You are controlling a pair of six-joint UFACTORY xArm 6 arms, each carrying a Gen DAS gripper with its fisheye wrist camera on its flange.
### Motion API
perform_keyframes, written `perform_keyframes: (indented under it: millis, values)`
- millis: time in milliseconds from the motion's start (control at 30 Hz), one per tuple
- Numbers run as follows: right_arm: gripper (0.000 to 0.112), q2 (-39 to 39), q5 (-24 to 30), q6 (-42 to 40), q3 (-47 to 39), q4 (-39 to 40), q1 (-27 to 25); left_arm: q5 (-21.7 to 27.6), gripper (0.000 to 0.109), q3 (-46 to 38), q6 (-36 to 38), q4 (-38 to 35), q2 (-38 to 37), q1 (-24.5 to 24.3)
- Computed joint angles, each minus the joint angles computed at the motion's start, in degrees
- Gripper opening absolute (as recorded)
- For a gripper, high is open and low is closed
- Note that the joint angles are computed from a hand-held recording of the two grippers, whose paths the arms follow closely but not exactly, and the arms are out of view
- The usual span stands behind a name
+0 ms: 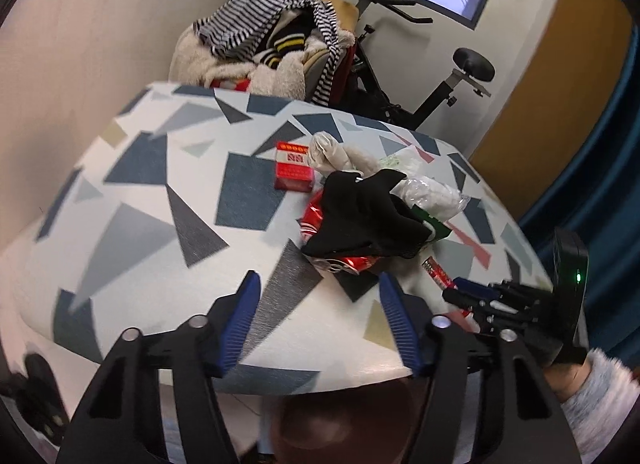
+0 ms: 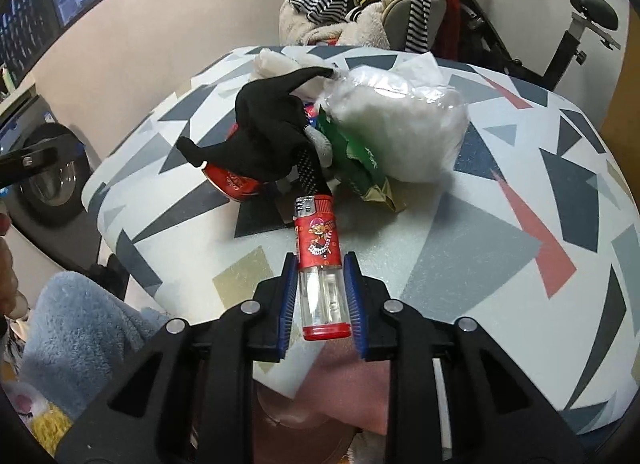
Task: Collect trash
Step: 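Grasp the white tissue with the left gripper while the right gripper holds the lighter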
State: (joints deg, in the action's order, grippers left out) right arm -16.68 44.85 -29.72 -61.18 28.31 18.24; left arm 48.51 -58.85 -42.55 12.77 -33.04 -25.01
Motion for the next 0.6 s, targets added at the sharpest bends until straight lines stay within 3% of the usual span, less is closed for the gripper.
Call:
perform_keyframes:
  millis: [267,600]
  values:
    - [0.027,-3.05,-0.93,-1.50,1.74,2.43,-2.15,-2.39,0.057,-2.77,3.77,-3.66,3.99,0.50]
    - [0.027,-2.65,-1.81,-2.55,0.76,4.06,-4.67,-6.57,0.048,-12.12,12.95,-15.30,14.34,6.18]
